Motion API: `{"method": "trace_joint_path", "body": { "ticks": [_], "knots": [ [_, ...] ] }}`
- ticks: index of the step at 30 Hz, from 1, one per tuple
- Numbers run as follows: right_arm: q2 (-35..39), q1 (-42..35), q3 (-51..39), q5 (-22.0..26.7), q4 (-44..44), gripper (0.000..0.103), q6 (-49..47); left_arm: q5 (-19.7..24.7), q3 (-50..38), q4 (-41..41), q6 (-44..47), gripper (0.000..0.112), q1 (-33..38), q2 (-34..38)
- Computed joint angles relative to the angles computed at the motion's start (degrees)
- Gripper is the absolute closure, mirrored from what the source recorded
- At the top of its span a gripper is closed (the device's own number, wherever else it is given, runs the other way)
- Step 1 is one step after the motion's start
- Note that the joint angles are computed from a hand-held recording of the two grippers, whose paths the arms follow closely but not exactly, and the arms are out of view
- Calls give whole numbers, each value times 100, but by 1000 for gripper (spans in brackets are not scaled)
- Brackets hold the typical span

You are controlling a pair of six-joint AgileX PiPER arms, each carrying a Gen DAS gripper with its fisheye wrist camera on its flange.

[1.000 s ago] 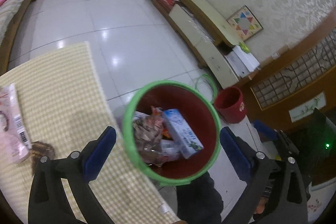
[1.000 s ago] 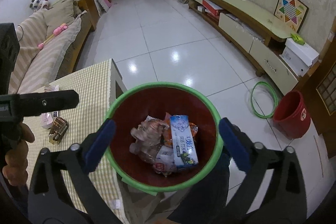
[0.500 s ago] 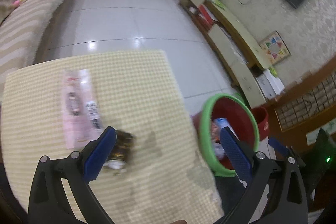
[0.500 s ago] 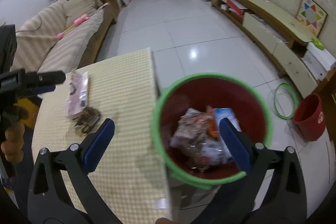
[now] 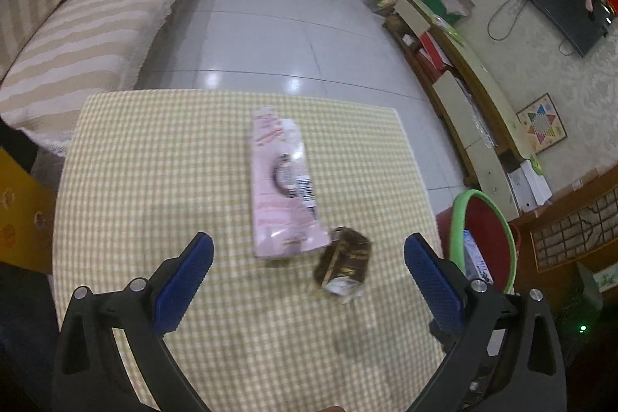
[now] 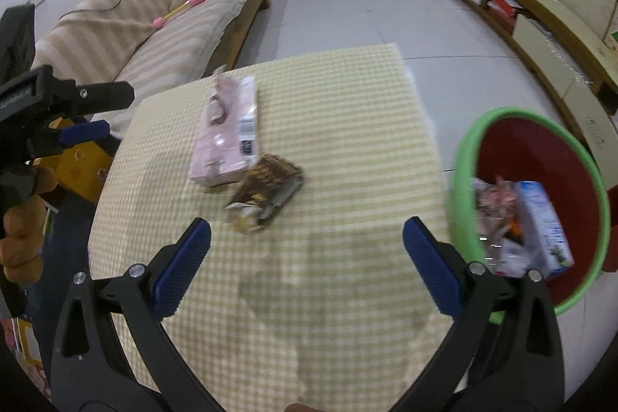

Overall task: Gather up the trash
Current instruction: 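Move both open tools back over the table toward the remaining items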

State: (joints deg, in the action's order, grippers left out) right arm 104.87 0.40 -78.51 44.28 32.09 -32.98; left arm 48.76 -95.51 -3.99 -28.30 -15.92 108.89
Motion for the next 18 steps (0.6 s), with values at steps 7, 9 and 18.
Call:
{"method": "trace_joint_path", "body": {
  "ticks": [7,9,18],
  "knots": [
    [593,749,-403,-281,-494,5,1122,-343,841,-282,465,17,438,-404],
    [779,894,-546,-345,-679,5,1396,-416,992,-417,623,17,585,-457],
    [1498,1296,-1178,-434,-1987,5,2600,-590,1256,-788,1033,17,958,-421]
  ]
}}
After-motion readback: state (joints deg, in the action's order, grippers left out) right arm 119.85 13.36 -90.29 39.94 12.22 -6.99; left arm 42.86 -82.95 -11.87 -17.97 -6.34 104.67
